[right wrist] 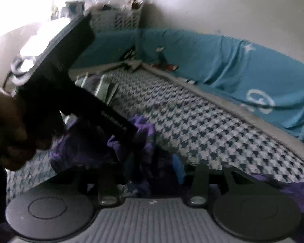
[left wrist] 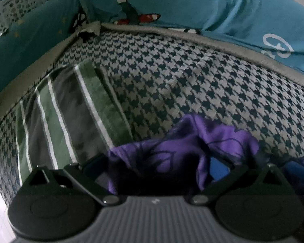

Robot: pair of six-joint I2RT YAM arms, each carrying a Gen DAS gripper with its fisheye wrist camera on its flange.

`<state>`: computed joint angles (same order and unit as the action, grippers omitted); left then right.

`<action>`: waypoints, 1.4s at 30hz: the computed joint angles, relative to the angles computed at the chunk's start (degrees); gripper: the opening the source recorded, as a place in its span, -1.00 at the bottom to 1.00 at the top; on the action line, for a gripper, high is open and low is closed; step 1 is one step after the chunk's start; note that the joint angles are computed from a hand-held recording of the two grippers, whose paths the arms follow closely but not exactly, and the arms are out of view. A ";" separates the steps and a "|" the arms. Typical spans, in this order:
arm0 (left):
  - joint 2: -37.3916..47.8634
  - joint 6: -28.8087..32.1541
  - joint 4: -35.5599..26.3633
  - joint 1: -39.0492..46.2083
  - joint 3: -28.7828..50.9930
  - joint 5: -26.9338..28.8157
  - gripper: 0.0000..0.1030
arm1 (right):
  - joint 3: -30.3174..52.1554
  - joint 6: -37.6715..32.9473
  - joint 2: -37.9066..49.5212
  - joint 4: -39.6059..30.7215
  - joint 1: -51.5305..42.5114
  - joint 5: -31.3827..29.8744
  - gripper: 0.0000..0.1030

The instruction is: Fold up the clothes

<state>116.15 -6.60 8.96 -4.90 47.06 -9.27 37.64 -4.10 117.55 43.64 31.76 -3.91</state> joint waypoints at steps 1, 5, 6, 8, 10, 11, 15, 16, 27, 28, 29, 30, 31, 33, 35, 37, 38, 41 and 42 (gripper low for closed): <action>0.05 0.20 0.11 0.25 -0.06 0.30 1.00 | 1.26 -0.38 1.13 -0.86 0.10 0.16 -0.18; 0.22 1.25 0.80 0.97 -0.37 1.00 1.00 | 3.07 0.78 3.23 -1.12 -0.29 -0.19 -0.34; 0.03 1.23 0.97 1.31 -0.48 1.50 1.00 | 3.08 0.50 3.15 -1.17 -0.33 0.05 -0.60; -0.41 1.11 1.27 2.06 -0.72 2.59 1.00 | 3.06 -0.05 2.91 -1.26 -0.39 0.57 -0.76; -1.58 0.59 2.24 2.68 -1.50 3.05 1.00 | 2.88 -0.34 2.03 -1.35 -0.20 1.56 -0.83; -2.17 0.30 2.73 2.97 -1.89 3.25 1.00 | 2.88 -0.55 1.62 -1.37 -0.04 2.23 -0.84; -4.66 -0.93 5.62 3.36 -3.94 2.63 1.00 | 6.00 -2.95 1.20 -1.01 1.87 9.14 -0.85; -5.08 -0.96 6.14 3.27 -4.25 2.09 1.00 | 7.46 -3.37 1.45 -0.99 2.07 10.41 -0.85; -6.43 -2.52 5.68 4.81 -4.41 0.04 1.00 | 30.24 4.42 14.90 -4.36 2.23 21.62 -0.85; -6.49 -2.69 5.70 4.88 -4.49 0.04 1.00 | 32.10 5.01 16.24 -4.88 2.21 22.14 -0.85; -6.38 -2.85 5.72 4.75 -4.41 -0.23 1.00 | 33.73 5.47 17.31 -5.47 2.08 22.07 -0.85; -6.20 -2.96 5.72 4.51 -4.33 -0.58 1.00 | 35.34 5.93 18.37 -5.98 1.96 22.03 -0.87; -6.02 -3.01 5.60 4.28 -4.18 -0.77 1.00 | 36.67 6.44 19.33 -5.97 2.00 22.06 -0.95; -5.57 -3.06 5.32 3.81 -3.79 -1.07 1.00 | 39.87 7.46 20.43 -9.26 1.95 20.49 -0.94; -5.47 -2.74 5.23 3.58 -3.71 -1.21 1.00 | 43.07 8.40 21.05 -14.01 1.93 18.65 -0.94; -5.54 -2.53 5.33 3.49 -3.87 -1.19 1.00 | 41.19 8.28 19.70 -13.30 1.77 17.03 -0.92; -5.55 -2.42 5.25 3.61 -3.86 -1.06 1.00 | 40.19 8.18 18.98 -12.96 1.68 16.31 -0.92; -5.75 -2.50 4.78 3.76 -3.89 -0.53 1.00 | 35.63 6.64 16.24 -12.05 0.44 16.47 -0.90; -5.80 -2.57 4.67 3.75 -3.92 -0.36 1.00 | 33.86 6.19 15.32 -11.51 -0.28 16.73 -0.86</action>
